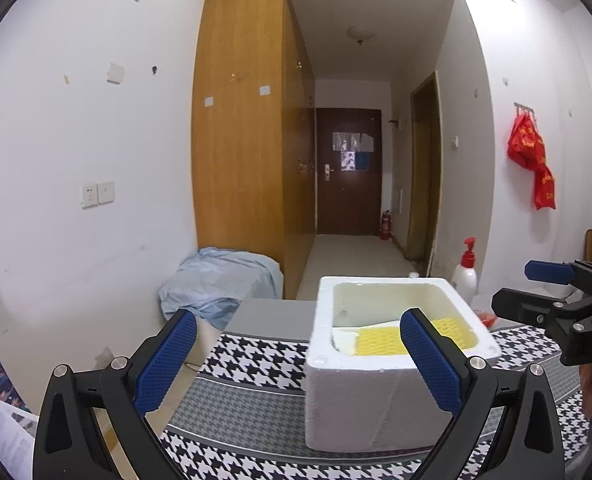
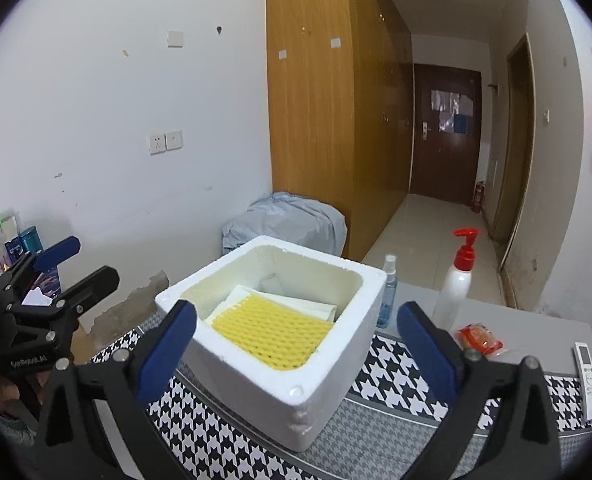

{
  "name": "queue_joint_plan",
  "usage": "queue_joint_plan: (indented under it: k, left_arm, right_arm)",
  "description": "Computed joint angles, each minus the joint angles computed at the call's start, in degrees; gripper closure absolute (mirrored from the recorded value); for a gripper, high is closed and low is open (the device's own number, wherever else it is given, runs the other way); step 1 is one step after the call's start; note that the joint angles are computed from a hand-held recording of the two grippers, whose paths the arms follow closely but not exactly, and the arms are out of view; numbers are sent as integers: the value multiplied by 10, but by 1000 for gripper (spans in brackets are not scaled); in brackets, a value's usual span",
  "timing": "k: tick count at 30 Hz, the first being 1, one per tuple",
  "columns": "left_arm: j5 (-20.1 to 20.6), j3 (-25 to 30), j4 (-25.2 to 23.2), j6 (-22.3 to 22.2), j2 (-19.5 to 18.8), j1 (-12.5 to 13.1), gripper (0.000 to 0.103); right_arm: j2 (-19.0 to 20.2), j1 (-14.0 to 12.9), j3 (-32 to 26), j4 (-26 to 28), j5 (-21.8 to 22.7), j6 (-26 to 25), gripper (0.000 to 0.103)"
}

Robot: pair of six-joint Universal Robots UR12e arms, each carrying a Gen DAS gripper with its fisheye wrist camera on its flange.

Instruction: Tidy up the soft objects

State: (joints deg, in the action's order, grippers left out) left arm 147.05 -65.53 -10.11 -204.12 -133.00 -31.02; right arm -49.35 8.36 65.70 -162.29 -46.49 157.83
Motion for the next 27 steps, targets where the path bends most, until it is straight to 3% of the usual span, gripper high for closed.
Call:
queue_joint_plan:
  k: [18, 27]
  left_arm:
    - [-5, 26, 29, 49, -16, -31, 1]
    - [0, 31, 52, 65, -22, -45, 1]
  right_arm:
    - [-55, -29, 116, -137, -26, 66, 1]
    - [-74, -40, 156, -180, -29, 83, 1]
